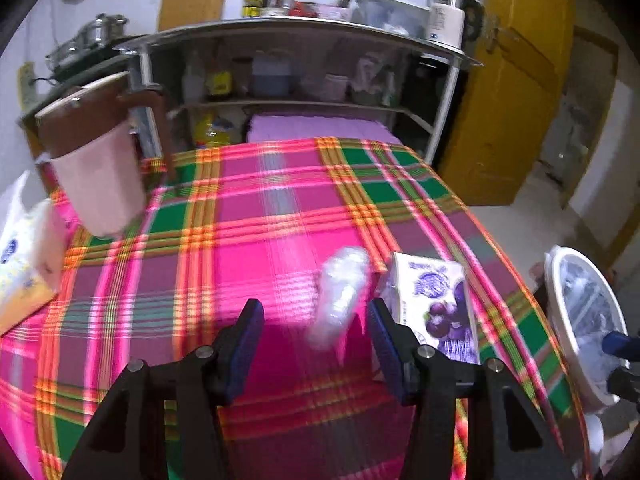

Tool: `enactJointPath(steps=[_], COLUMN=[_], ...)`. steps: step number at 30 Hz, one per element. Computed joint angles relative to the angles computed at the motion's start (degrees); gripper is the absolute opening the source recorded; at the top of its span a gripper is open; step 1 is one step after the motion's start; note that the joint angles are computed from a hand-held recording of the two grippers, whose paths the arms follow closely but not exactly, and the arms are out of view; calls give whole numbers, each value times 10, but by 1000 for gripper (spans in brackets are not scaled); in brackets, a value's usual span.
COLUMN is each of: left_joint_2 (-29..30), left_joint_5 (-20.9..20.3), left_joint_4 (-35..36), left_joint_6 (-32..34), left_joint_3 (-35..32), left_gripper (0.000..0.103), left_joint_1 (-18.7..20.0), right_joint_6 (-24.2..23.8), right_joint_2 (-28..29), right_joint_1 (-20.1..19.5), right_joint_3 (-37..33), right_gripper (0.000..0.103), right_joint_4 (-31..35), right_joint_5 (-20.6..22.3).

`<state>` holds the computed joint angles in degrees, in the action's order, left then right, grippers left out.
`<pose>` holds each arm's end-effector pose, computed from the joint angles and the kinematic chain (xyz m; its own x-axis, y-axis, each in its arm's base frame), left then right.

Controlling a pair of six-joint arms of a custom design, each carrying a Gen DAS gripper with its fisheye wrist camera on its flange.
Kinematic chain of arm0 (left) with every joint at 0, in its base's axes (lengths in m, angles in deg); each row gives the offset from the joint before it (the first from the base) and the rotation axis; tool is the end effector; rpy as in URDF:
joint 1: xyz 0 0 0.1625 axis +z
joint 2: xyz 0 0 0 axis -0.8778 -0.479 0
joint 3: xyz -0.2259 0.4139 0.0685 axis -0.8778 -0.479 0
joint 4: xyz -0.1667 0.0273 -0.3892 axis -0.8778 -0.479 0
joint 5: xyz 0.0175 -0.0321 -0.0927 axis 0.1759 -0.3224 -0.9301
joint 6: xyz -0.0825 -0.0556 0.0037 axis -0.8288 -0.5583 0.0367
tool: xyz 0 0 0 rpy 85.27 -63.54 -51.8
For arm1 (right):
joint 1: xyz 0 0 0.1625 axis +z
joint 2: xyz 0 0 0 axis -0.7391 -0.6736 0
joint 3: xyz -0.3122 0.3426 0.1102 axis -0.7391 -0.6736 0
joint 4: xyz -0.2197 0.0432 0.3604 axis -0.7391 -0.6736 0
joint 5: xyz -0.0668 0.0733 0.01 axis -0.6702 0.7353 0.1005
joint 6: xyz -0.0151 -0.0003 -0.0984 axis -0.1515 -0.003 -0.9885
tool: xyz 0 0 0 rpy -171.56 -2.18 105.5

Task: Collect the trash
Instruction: 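Move both tools back over the table toward the purple box and clear tube, then grasp the clear plastic tube with the left tool while the right tool grasps the purple carton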

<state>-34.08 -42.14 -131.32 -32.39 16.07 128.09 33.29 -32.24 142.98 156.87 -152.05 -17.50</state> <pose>-0.0911 -0.7176 0.1481 -0.7785 0.0404 -0.6264 0.4512 0.7297 -0.5138 0.1755 -0.6510 0.1229 -0.8191 -0.4020 0.4093 -0.5565 0.7300 -0.3967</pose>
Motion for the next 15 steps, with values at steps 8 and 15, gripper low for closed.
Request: enactJointPath(steps=[8,15], left_joint_2=[11,27], left_joint_5=[-25,4], left_joint_4=[8,52], left_joint_6=[23,-14], left_joint_3=[-3,-38], left_gripper=[54,30], left_joint_1=[-10,1], right_joint_6=[5,3], right_joint_2=[2,4], right_joint_1=[-1,-1], right_joint_3=[-6,-9], right_gripper=[52,52], right_joint_4=[3,2], right_joint_5=[1,0])
